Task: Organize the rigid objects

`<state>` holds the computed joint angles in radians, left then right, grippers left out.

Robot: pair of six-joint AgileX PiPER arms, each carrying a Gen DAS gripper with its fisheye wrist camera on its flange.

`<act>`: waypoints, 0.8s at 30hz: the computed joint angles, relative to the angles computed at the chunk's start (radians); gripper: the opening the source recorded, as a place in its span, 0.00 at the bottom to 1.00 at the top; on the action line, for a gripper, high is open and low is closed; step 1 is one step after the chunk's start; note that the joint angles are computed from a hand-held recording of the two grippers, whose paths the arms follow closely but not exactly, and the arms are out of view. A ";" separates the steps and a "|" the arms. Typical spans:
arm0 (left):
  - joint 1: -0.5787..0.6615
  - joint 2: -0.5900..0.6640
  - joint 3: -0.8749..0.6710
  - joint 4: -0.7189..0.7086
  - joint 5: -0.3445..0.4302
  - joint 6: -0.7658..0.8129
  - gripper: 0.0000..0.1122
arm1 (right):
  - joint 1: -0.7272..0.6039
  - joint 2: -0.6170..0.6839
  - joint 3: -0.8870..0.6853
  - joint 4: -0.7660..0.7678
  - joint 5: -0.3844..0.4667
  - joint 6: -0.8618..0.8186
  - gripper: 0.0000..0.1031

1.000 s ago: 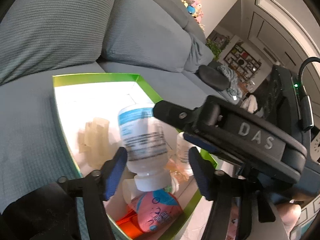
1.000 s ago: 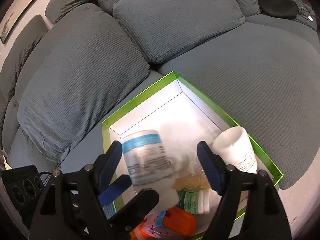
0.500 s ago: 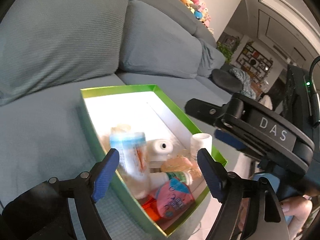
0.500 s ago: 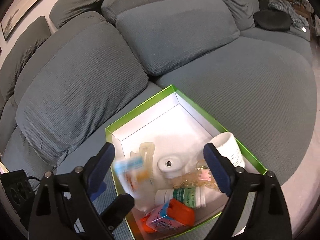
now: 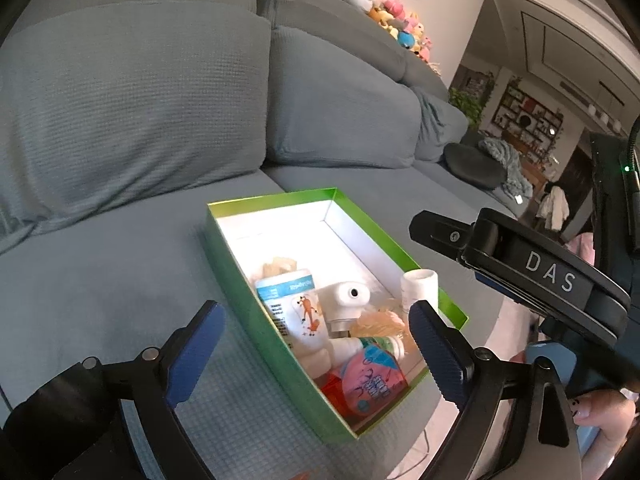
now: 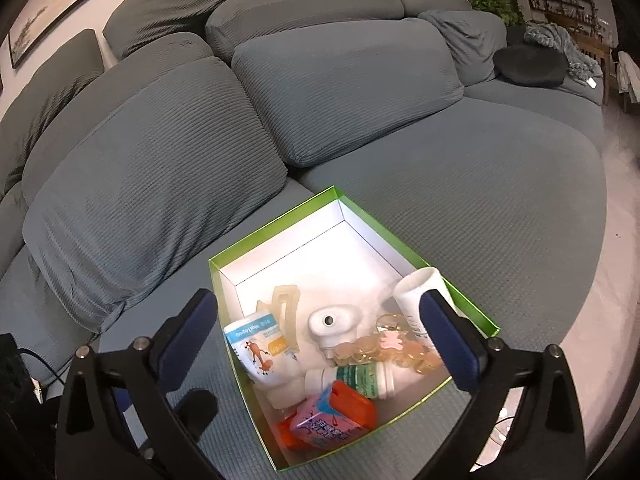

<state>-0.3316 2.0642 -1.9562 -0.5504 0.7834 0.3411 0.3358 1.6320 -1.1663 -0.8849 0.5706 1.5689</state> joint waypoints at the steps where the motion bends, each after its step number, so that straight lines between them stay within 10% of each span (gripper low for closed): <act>1: 0.006 -0.007 0.013 -0.003 -0.004 0.009 0.86 | 0.006 -0.002 0.000 -0.004 0.013 0.007 0.99; 24: 0.052 -0.021 0.055 0.063 0.020 0.013 0.90 | 0.148 0.083 -0.128 0.038 0.257 -0.007 0.99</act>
<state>-0.2793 2.0430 -1.9015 -0.4879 0.8031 0.3537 0.4838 1.7148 -1.2944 -0.8472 0.8279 1.5623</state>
